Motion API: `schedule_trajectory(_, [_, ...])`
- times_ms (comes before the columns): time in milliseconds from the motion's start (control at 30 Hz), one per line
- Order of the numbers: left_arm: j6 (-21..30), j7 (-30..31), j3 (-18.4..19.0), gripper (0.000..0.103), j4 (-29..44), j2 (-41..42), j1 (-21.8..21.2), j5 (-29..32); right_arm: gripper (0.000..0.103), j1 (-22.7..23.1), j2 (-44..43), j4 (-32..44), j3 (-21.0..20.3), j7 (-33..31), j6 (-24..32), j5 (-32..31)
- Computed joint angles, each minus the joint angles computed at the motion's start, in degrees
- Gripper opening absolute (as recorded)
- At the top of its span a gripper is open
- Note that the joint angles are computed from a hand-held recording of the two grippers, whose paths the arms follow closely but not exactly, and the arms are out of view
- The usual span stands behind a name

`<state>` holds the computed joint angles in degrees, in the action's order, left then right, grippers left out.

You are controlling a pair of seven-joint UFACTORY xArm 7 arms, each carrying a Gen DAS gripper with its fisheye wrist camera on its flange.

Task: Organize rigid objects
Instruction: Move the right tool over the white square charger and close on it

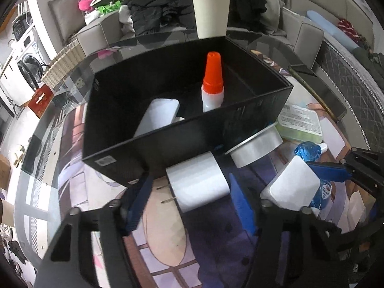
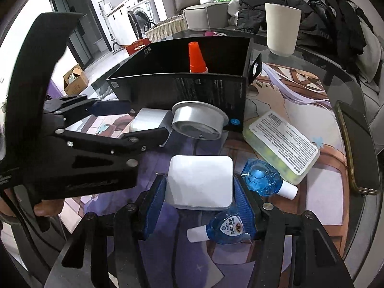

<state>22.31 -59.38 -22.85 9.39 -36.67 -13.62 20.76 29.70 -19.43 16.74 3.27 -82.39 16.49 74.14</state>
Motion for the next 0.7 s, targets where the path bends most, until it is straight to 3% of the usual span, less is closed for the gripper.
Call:
schedule_trajectory(67, [0.0, -0.3, -0.5, 0.059, 0.3, 0.4, 0.5, 0.5, 0.057, -0.2, -0.3, -0.2, 0.0, 0.4, 0.2, -0.5])
schedule_trajectory(100, [-0.8, 0.2, -0.1, 0.053, 0.1, 0.4, 0.3, 0.7, 0.057, -0.2, -0.3, -0.2, 0.0, 0.5, 0.2, -0.6])
schedule_trajectory(200, [-0.1, 1.0, 0.2, 0.053, -0.1, -0.1, -0.5, 0.5, 0.057, 0.1, -0.9, -0.6, 0.2, 1.7, 0.1, -1.3])
schedule_trajectory(467, [4.8, 5.1, 4.0, 0.053, -5.6, -10.0, -7.6, -4.6, 0.057, 2.6, -1.1, -0.8, 1.0, 3.9, 0.5, -2.4])
schedule_trajectory(700, [11.6, 6.7, 4.6, 0.053, -9.9, -20.2, -13.8, -8.3, 0.057, 6.7, -1.3, -1.3, 3.1, 5.5, -1.4, -2.1])
